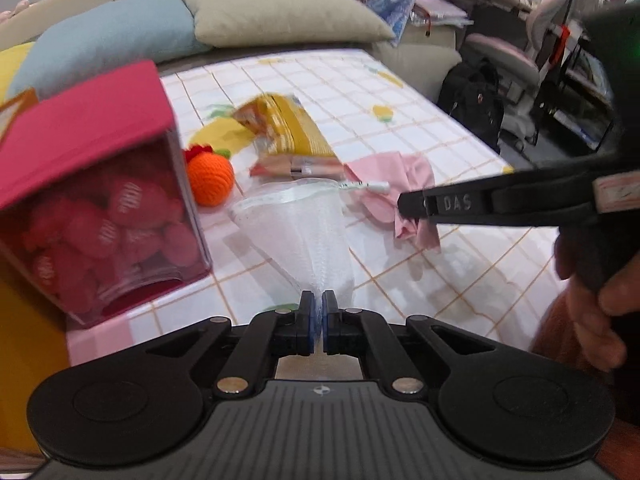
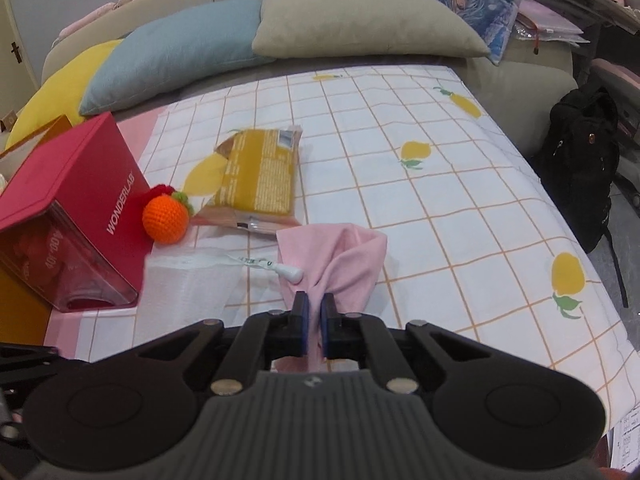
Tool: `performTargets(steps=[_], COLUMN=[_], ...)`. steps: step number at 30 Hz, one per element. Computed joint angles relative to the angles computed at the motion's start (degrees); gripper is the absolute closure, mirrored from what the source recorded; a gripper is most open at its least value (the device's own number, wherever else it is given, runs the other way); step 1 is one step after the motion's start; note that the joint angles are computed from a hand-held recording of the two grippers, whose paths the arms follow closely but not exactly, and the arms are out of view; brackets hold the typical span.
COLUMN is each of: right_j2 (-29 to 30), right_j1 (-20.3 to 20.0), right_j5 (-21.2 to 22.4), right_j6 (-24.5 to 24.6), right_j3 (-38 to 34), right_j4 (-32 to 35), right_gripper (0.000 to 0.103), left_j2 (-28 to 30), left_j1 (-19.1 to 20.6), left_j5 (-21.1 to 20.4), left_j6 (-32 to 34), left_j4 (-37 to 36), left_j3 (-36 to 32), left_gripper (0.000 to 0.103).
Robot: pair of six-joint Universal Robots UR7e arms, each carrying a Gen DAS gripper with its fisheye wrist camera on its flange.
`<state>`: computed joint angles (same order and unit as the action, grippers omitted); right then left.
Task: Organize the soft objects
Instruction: 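Lift the mesh bag and pink cloth and carry them over the white box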
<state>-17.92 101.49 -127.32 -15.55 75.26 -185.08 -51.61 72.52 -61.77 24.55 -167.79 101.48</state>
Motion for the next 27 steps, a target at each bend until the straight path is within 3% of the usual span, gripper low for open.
performTargets(steps=[7, 17, 27], right_j2=[-1.68, -4.70, -5.71], right_j1=[1.18, 5.23, 9.62], right_j5=[-0.15, 1.55, 7.34], right_j6=[1.61, 1.94, -0.47], right_j3=[2.30, 8.12, 9.04], right_j4=[-0.19, -4.03, -5.71], right_gripper=[0.100, 0.100, 0.100], left_j2=[-5.18, -12.12, -18.02], left_j1=[0.24, 0.24, 0.42], left_j5=[-5.06, -10.29, -9.64], left_j6=[-3.72, -3.26, -2.48], left_j4=[1.51, -0.80, -4.09], left_j3=[1.46, 4.97, 7.65], left_gripper=[0.100, 0.100, 0.100])
